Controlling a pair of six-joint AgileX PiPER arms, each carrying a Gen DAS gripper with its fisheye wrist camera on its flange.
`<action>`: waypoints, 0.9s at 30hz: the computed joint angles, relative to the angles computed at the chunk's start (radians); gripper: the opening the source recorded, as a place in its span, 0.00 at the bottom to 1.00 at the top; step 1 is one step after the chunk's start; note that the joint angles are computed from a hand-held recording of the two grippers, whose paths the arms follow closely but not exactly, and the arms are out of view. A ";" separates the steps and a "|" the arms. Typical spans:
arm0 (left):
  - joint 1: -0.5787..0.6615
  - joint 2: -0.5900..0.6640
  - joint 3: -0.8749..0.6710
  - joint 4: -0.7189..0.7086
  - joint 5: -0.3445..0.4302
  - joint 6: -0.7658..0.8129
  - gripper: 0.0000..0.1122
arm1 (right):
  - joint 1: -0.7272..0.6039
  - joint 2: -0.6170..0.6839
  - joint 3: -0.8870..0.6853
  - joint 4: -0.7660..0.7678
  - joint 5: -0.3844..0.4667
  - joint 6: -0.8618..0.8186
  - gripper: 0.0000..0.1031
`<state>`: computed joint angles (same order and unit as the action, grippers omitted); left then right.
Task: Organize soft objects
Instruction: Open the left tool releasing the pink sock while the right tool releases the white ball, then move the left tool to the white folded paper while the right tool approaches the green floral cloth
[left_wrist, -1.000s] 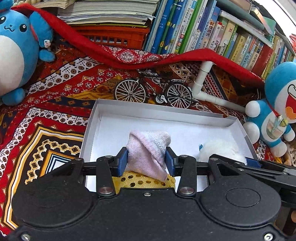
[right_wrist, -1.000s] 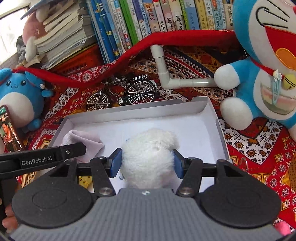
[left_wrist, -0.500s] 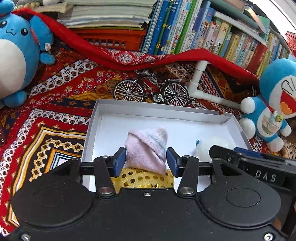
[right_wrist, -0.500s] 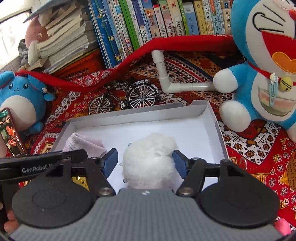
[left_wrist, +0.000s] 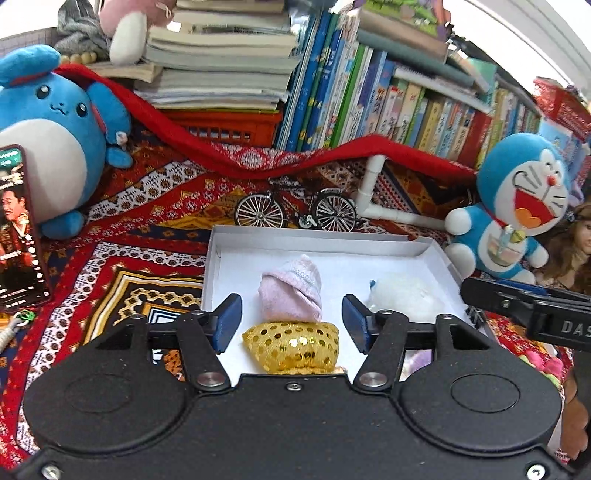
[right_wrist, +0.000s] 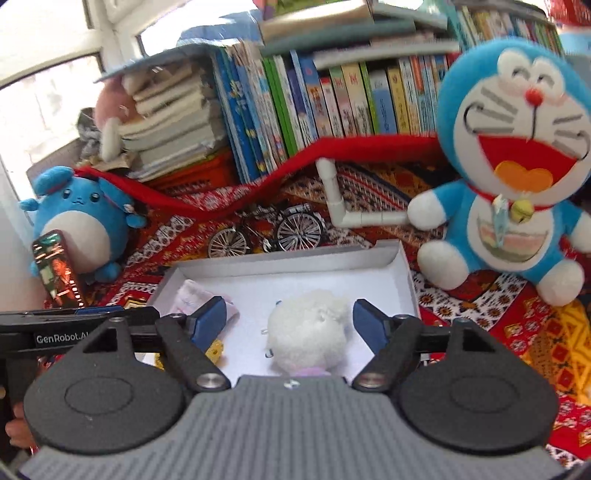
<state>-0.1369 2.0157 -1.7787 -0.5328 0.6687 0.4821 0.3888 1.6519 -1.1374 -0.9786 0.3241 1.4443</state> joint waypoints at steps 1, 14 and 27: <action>0.011 -0.024 0.033 -0.033 -0.009 0.040 0.55 | 0.007 -0.019 0.018 -0.035 0.001 0.029 0.84; 0.171 -0.244 0.354 -0.405 -0.041 0.512 0.73 | 0.196 -0.269 0.307 -0.469 0.192 0.362 1.00; 0.286 -0.306 0.559 -0.632 -0.004 0.831 0.80 | 0.437 -0.340 0.462 -0.631 0.468 0.539 1.00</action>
<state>0.1494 1.7093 -1.2196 -1.1650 0.6649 1.3126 0.8259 1.3114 -0.6759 -1.6100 0.7921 1.9833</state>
